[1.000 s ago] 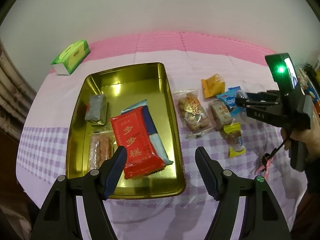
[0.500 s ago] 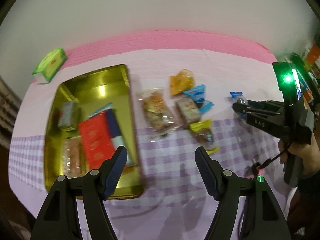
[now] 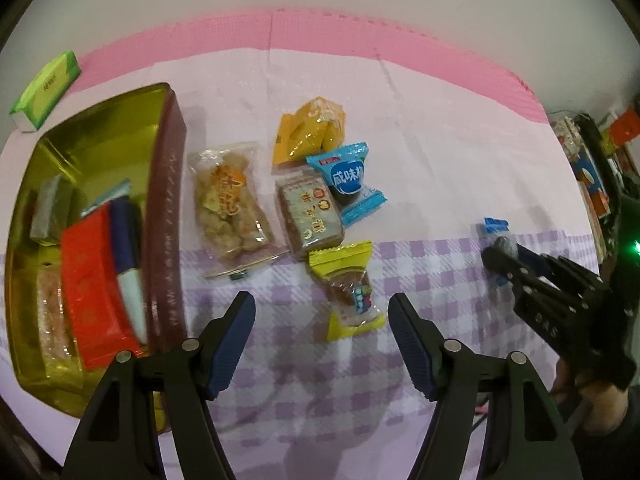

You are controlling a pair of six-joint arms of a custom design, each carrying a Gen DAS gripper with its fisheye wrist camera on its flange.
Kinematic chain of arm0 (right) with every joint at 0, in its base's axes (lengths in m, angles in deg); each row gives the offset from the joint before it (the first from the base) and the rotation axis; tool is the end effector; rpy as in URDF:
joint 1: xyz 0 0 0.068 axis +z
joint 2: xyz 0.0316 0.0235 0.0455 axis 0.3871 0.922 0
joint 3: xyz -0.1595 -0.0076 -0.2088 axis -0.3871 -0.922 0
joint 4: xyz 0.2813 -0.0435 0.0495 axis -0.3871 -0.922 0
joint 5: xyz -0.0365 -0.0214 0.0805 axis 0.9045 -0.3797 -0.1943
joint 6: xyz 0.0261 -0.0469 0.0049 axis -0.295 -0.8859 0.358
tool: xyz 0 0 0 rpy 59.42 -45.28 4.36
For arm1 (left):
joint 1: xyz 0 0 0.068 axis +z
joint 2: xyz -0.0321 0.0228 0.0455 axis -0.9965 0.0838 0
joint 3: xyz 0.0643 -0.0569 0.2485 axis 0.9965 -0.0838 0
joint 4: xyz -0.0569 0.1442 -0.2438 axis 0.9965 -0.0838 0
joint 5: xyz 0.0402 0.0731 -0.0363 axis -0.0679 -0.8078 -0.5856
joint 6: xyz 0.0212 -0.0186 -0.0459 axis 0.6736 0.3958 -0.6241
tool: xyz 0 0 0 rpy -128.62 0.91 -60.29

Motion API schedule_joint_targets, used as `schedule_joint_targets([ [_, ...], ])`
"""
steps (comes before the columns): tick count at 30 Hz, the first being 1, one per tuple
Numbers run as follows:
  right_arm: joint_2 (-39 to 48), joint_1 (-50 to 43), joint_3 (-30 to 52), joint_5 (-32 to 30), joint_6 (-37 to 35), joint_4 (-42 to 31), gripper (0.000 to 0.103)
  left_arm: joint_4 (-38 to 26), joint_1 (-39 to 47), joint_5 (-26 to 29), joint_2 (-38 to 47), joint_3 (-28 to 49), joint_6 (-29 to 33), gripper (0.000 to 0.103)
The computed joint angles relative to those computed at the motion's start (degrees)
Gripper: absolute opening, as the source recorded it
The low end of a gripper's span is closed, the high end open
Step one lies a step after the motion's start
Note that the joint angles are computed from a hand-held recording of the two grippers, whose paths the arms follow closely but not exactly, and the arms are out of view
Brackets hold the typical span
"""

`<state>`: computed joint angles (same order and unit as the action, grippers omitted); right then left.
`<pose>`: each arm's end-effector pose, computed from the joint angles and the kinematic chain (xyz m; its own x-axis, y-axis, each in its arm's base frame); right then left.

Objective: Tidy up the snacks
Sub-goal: 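Grasp the yellow-topped clear packet with the left gripper while the right holds the candy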

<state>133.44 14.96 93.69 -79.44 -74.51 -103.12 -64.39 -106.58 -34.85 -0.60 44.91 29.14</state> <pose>0.2578 -0.0285 0.1252 -0.8800 -0.1013 -0.4640 -0.1489 0.9866 0.0669 0.2497 -0.1011 0.1850 -0.9667 0.0436 -0.2520 0.0880 0.9820 -0.1674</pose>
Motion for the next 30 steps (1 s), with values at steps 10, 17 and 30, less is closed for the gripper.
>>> schedule_joint_targets([
  [10,1.7,-2.0,1.7,-2.6,-0.3,-1.4,0.025,1.4,-3.0,-0.5,10.5,5.8,-3.7,0.047],
  [17,1.8,-1.7,1.7,-2.7,-0.2,-1.4,0.025,2.5,-4.5,-1.8,11.6,5.5,-3.8,0.032],
  [30,1.1,-0.5,0.9,-0.8,0.1,-0.5,0.025,1.4,-4.4,-2.5,5.4,2.2,-2.0,0.025],
])
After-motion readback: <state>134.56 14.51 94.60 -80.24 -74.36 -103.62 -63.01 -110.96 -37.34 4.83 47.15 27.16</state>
